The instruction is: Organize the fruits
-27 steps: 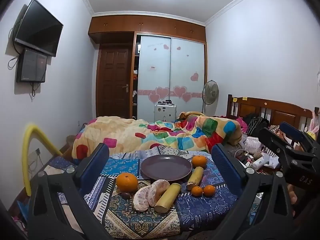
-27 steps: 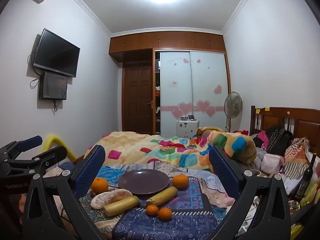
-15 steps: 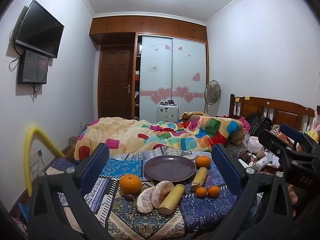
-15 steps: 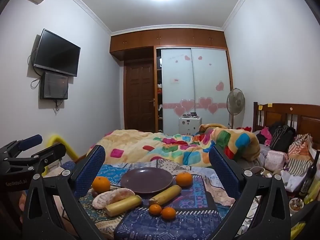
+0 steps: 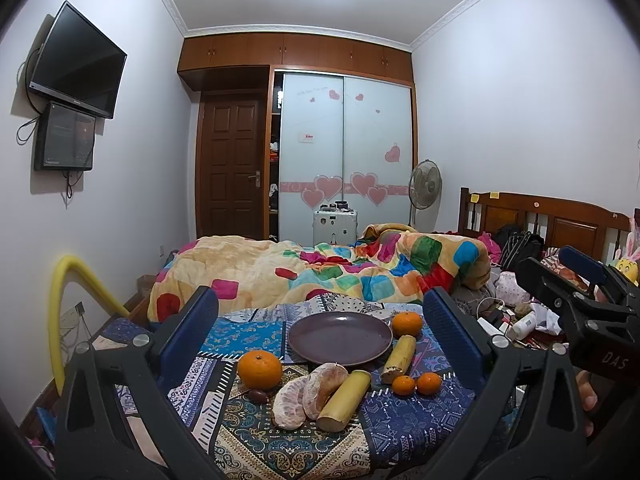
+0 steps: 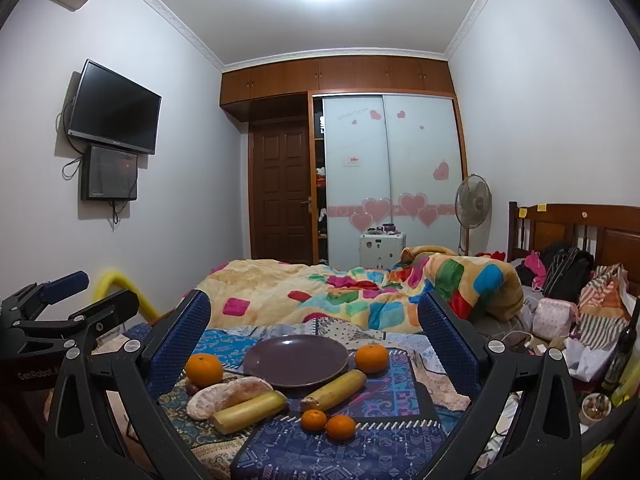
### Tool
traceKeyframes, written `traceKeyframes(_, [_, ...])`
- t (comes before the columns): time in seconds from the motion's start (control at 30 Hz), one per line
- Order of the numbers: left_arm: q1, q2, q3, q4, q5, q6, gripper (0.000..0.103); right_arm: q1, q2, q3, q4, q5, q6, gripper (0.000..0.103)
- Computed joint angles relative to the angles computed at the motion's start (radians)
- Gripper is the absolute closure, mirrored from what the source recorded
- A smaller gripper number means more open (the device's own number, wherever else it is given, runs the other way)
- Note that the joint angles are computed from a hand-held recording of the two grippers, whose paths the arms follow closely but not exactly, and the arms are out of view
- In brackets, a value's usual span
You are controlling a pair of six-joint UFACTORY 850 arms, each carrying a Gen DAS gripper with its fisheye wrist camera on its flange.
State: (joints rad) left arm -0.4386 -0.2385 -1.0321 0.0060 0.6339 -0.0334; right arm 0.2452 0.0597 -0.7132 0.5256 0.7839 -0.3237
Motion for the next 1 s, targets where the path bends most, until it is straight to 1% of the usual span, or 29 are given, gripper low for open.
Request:
traceKeyframes(0.43, [0.004,-0.002,-0.006,0.018,-0.003,-0.008,0.0,-0.002,-0.001,0.0,-0.013,0.002,0.012,0.0])
traceKeyframes(1.0, [0.002,-0.006,-0.009,-0.004,0.0,0.021,0.0,-0.01,0.003,-0.001,-0.022,-0.007,0.029,0.0])
